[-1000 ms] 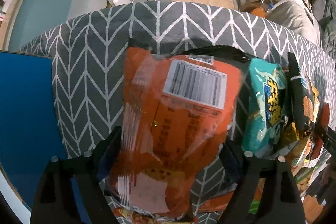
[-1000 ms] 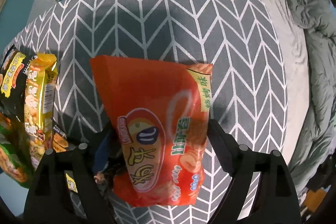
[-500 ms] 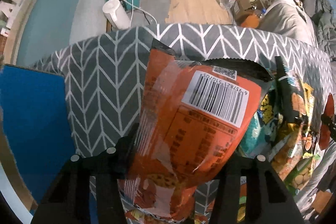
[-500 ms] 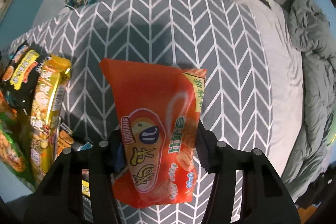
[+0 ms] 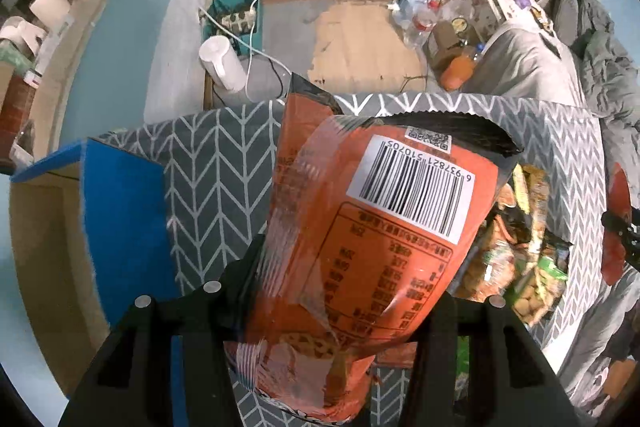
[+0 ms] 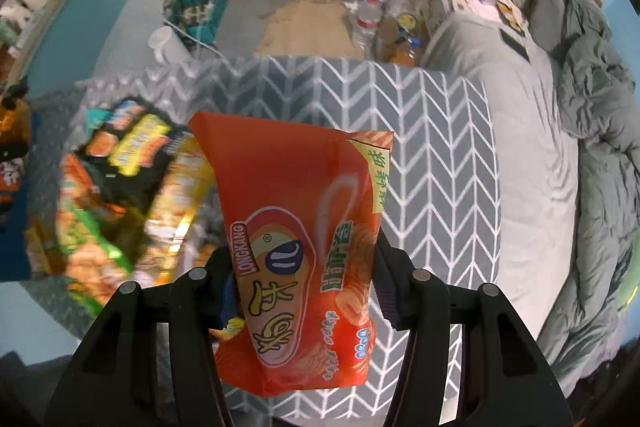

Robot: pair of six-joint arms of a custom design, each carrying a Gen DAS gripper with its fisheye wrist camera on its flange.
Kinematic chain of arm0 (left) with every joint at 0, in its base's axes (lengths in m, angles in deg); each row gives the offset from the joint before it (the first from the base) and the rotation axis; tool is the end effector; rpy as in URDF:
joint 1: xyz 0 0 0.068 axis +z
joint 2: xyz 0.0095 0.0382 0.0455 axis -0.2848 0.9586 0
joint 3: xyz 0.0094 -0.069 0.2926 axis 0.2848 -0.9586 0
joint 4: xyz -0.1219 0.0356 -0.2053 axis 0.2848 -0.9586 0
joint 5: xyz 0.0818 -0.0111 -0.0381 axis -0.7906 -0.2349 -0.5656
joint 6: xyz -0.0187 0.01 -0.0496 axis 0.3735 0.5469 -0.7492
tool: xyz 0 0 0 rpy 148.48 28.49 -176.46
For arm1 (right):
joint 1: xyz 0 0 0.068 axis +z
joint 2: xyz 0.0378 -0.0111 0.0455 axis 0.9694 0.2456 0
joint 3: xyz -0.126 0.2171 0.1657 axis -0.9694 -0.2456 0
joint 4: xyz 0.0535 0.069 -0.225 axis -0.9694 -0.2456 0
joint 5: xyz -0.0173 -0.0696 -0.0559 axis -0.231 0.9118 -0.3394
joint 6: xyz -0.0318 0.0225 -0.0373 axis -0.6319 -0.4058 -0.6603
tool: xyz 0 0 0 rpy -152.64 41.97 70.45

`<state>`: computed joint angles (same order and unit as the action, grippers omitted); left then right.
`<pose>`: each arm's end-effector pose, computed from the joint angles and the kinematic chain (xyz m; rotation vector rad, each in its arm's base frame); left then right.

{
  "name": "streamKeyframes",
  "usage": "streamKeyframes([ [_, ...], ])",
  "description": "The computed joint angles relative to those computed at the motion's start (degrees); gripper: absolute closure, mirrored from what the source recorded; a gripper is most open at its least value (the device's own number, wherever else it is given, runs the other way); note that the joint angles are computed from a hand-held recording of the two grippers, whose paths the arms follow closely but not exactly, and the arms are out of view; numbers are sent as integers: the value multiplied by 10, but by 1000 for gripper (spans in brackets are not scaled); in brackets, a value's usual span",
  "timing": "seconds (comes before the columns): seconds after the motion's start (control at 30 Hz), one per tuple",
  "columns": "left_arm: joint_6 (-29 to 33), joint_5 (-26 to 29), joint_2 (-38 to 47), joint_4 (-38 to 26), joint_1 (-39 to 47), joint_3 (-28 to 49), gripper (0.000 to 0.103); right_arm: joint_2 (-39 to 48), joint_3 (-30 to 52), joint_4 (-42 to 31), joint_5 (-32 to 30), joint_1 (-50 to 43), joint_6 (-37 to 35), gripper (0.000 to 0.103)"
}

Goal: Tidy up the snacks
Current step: 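Close left tool on orange chip bag while right tool grips orange Dingkang bag, then carry both orange bags into the cardboard box and open both tools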

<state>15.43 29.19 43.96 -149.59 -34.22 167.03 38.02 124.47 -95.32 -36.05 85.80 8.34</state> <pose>0.4382 -0.1425 0.2456 1.1701 2.7573 -0.0983 0.1723 0.0247 0.2180 0.8778 2.7597 -0.0837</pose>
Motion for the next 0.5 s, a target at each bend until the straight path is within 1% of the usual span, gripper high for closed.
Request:
streamKeyframes([
  [0.13,11,15,-34,-1,1,-23,50,20,65,-32,12,51,9,49],
  [0.23,21,29,-49,-16,7,-23,50,39,112,-52,17,65,-1,49],
  [0.33,26,40,-67,-19,13,-29,50,56,158,-72,23,83,-2,49],
  [0.5,32,60,-82,-44,33,-8,50,91,234,-99,34,108,-8,49],
])
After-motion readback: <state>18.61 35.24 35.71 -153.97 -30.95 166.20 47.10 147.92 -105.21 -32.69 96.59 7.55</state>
